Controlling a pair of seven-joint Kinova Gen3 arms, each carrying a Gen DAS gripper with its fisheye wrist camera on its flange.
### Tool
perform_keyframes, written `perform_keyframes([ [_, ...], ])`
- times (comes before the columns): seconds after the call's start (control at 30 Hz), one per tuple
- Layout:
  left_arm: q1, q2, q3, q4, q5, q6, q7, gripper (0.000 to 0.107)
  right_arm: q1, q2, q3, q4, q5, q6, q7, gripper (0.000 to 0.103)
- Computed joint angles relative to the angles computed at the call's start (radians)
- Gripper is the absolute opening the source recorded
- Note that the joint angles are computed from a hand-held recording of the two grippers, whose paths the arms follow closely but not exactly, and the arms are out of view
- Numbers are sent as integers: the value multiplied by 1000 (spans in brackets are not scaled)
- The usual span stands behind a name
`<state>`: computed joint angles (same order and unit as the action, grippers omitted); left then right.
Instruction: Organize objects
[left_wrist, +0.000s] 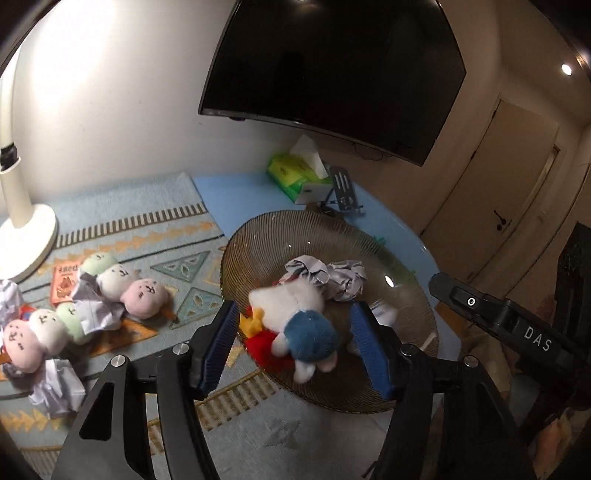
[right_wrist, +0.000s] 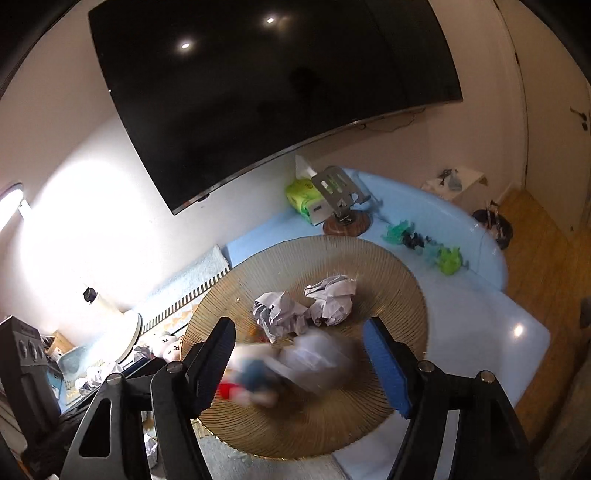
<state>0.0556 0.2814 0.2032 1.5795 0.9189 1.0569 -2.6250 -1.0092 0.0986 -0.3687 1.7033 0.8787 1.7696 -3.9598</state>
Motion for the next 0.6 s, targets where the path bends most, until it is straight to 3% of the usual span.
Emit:
perform_keyframes([
  [0.07,-81,-3,11,17,44,59,-41,61,-6,22,-31,-10,43,-7,9,71],
  [0.2,-227,-84,-54,133,132,86,-203,64,-107,100,50,-53,144,-139,93,74],
  [0.33,-382,-205,-106,288,169,-54,-366,67,-64,253,-4,-148,296,-301,209,85],
  [0.43,-369,-210,-241,352,220,-176,-481,72,29,374,-93,-249,408,-423,314,87],
  [0.53,-293,-171,-362,355,241,-298,-498,72,56,477,-74,-377,406,-492,432,87],
  [0.6,-291,-124,-362,324,222,-362,-433,72,45,520,-14,-446,337,-535,511,87],
])
